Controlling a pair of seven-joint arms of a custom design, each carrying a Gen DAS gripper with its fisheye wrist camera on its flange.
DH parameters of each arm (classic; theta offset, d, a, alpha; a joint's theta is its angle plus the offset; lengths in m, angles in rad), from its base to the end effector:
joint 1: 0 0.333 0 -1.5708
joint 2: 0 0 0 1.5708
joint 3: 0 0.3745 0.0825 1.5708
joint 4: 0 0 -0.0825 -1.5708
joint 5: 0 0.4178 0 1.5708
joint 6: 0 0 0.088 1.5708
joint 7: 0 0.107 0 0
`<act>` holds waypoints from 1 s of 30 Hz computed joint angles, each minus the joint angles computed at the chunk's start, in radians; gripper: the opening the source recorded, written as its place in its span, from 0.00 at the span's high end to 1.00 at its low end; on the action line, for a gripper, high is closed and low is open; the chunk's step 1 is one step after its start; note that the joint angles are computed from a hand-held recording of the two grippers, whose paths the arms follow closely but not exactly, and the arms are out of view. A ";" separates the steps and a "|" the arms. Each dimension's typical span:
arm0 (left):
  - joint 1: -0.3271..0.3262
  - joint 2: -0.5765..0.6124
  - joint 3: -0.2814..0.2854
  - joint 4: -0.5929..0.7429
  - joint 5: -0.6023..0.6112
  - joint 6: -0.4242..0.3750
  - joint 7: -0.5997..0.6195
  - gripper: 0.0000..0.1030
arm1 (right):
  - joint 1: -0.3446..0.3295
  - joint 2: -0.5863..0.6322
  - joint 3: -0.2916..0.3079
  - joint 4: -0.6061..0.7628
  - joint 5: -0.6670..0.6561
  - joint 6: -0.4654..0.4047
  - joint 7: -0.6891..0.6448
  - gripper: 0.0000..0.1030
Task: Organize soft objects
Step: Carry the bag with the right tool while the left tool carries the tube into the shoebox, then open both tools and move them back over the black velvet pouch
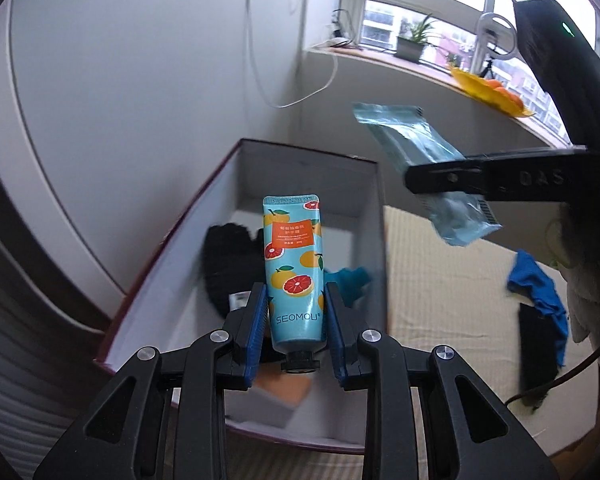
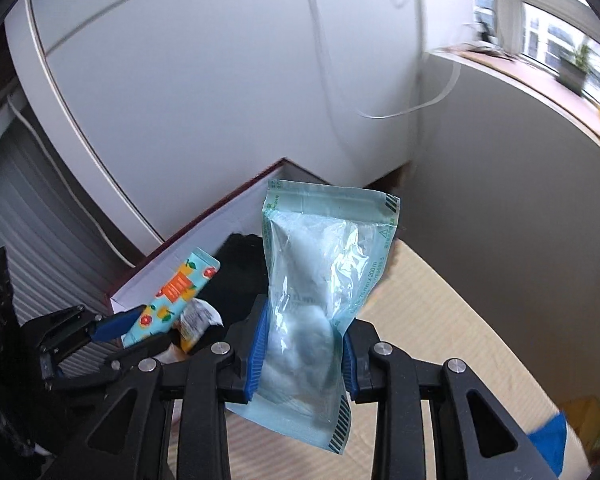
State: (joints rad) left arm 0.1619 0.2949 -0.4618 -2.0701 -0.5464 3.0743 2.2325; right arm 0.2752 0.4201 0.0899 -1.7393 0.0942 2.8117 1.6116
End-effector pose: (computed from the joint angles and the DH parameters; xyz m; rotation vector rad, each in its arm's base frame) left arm 0.6536 -0.1355 0.4085 -1.4926 2.1600 -0.9288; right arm 0.7113 0.2562 0.4470 -1.9724 1.5715 -0.3696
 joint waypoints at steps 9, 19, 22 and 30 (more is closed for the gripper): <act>-0.069 0.012 0.109 -0.008 0.153 0.014 -0.129 0.74 | 0.057 0.148 -0.019 0.192 -0.053 -0.126 0.029 0.72; -0.046 0.010 0.098 -0.023 0.243 0.061 -0.211 0.42 | 0.041 0.141 -0.003 0.168 -0.026 -0.058 0.028 0.33; -0.034 0.001 0.087 -0.037 0.270 0.077 -0.232 0.42 | 0.035 0.123 0.003 0.143 -0.016 -0.032 0.021 0.33; 0.098 -0.005 -0.075 -0.067 0.269 0.096 -0.205 0.39 | 0.025 0.038 0.000 0.006 0.002 0.042 0.030 0.33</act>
